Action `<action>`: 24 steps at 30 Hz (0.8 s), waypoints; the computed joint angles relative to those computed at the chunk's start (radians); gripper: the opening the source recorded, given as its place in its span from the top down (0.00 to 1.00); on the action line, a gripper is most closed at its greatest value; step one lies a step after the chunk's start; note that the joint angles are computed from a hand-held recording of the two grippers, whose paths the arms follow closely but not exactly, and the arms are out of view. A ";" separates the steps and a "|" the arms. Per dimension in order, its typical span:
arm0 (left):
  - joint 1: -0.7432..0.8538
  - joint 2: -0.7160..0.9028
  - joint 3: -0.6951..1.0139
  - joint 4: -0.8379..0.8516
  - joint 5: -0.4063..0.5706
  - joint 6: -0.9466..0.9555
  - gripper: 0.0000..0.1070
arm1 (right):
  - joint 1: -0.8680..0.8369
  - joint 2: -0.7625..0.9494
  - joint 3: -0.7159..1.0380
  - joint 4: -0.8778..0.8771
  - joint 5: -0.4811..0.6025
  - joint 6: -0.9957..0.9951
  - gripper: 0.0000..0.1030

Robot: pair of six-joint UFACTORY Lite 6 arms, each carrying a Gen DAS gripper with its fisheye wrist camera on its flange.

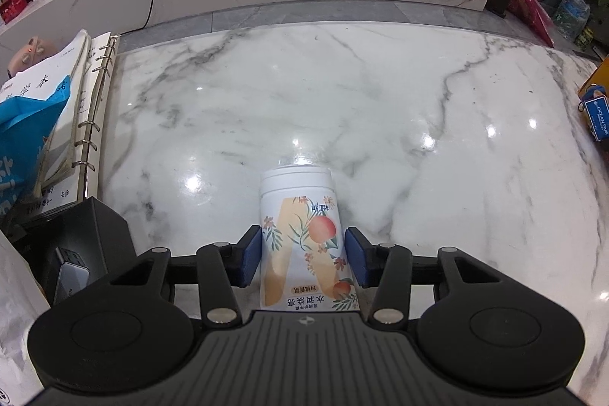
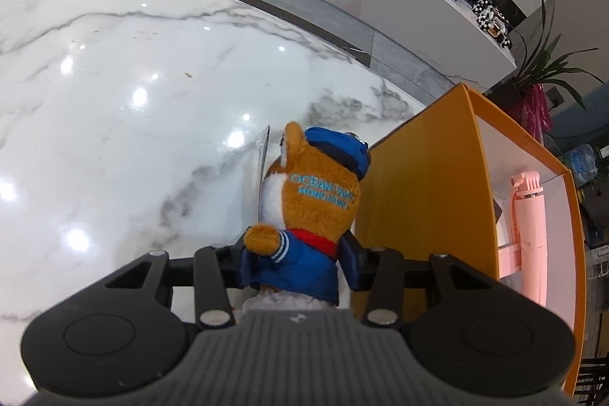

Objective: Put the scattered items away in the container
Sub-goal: 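Grasp the white peach-printed canister with the left tool while the right tool grasps the sailor bear plush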

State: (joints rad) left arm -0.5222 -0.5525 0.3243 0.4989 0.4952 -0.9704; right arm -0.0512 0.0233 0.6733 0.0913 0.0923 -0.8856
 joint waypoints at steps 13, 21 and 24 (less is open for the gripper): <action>-0.048 -0.097 0.008 -0.007 0.069 -0.011 0.50 | 0.042 -0.117 -0.044 0.103 0.074 -0.088 0.55; -0.122 -0.187 0.017 0.003 0.190 -0.036 0.50 | 0.024 -0.195 -0.032 0.166 0.149 -0.167 0.55; -0.130 -0.255 0.027 -0.011 0.261 -0.029 0.50 | 0.013 -0.229 -0.024 0.190 0.182 -0.201 0.55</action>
State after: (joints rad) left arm -0.6523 -0.8075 0.3512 0.4881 0.7565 -0.9996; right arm -0.0385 -0.2052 0.6495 0.2814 0.2747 -1.0869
